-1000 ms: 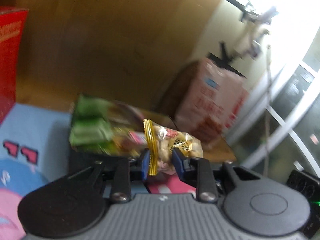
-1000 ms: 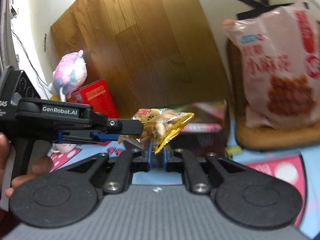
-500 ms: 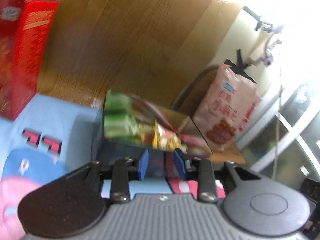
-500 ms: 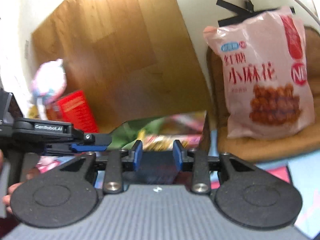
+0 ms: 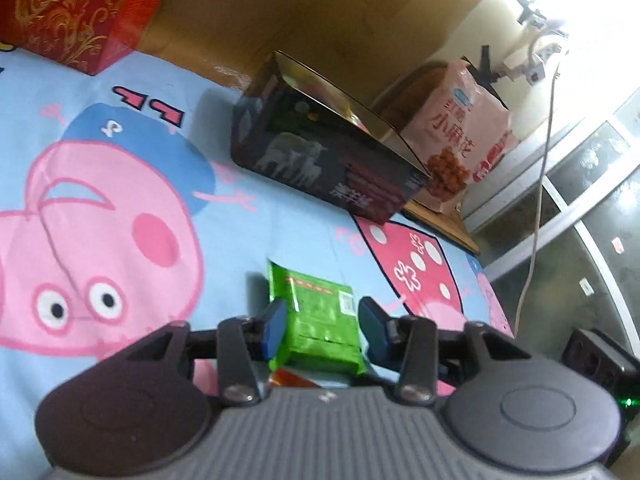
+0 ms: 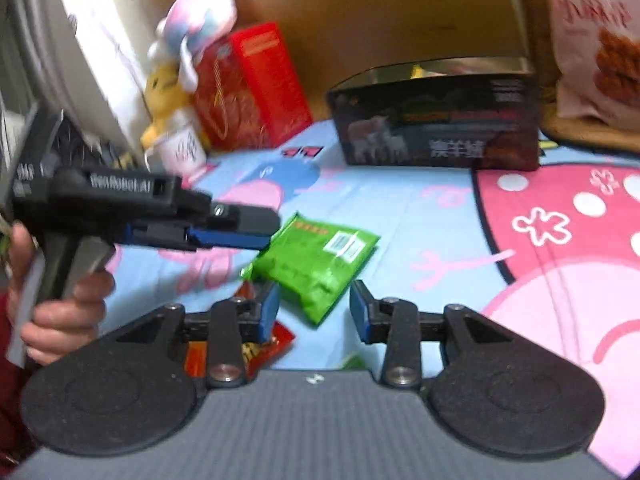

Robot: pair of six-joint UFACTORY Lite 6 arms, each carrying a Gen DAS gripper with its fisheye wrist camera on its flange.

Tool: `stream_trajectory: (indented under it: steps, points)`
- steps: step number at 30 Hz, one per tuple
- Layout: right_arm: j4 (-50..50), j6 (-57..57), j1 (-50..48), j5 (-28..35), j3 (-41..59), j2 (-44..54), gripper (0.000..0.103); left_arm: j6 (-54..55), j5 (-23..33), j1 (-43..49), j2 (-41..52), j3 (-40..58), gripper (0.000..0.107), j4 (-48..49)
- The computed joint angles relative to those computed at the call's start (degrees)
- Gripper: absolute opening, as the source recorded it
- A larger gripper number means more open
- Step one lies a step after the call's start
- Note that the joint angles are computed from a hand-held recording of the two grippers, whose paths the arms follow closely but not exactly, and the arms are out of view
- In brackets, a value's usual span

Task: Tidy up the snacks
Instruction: 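Grasp the green barcode packet with the left gripper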

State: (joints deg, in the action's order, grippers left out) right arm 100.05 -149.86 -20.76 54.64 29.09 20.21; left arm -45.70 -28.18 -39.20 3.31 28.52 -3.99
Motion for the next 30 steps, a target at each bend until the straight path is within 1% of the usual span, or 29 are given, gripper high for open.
stream_trajectory:
  steps: [2, 5, 7, 8, 10, 13, 16, 18, 22, 24, 27, 28, 29, 30]
  points:
    - [5.3, -3.9, 3.5, -2.0, -0.9, -0.5, 0.042, 3.4, -0.3, -1.0, 1.9, 1.0, 0.044, -3.6]
    - [10.6, -9.7, 4.7, -1.9, -2.4, -0.9, 0.042, 4.5, -2.7, -2.0, 4.2, 1.6, 0.042, -5.2]
    - [13.2, -11.7, 5.1, -1.6, -2.7, -0.6, 0.041, 6.9, -3.1, -2.9, 5.3, 2.6, 0.038, -7.3]
    - [15.9, -13.2, 6.1, -1.5, -3.0, -0.4, 0.04, 9.2, -3.1, -3.4, 6.4, 3.8, 0.036, -9.2]
    - [23.6, -18.3, 8.9, -1.4, -4.0, -0.4, 0.033, 12.6, -3.6, -4.0, 8.7, 5.9, 0.033, -11.2]
    - [30.8, -24.7, 10.0, 1.2, -5.2, 1.3, 0.032, 15.8, -5.9, -4.7, 11.6, 7.6, 0.033, -12.3]
    - [32.7, -27.7, 9.9, 3.7, -6.0, 2.6, 0.034, 17.9, -9.2, -5.8, 13.0, 7.1, 0.033, -14.5]
    - [33.7, -28.4, 10.2, 4.0, -6.4, 2.5, 0.034, 15.9, -10.2, -5.2, 12.6, 6.2, 0.033, -12.4]
    - [32.2, -25.2, 8.8, 4.3, -5.4, 3.2, 0.035, 10.1, -13.0, -3.3, 11.9, 3.8, 0.033, -7.2]
    - [31.7, -24.1, 8.7, 4.1, -5.0, 3.4, 0.038, 8.9, -13.1, -2.9, 12.0, 3.7, 0.034, -6.1]
    - [34.2, -27.0, 10.6, 3.7, -6.0, 2.5, 0.042, 8.4, -13.2, -2.7, 12.3, 3.8, 0.033, -5.4]
    - [35.2, -27.9, 11.2, 3.7, -6.4, 2.2, 0.041, 8.3, -13.3, -2.7, 12.4, 3.8, 0.033, -5.3]
    - [35.7, -28.4, 11.5, 3.8, -6.6, 2.1, 0.039, 8.8, -13.3, -2.8, 12.4, 3.9, 0.033, -5.7]
    - [36.2, -28.7, 11.8, 4.0, -6.8, 2.0, 0.033, 9.4, -13.3, -3.1, 12.3, 3.8, 0.032, -6.3]
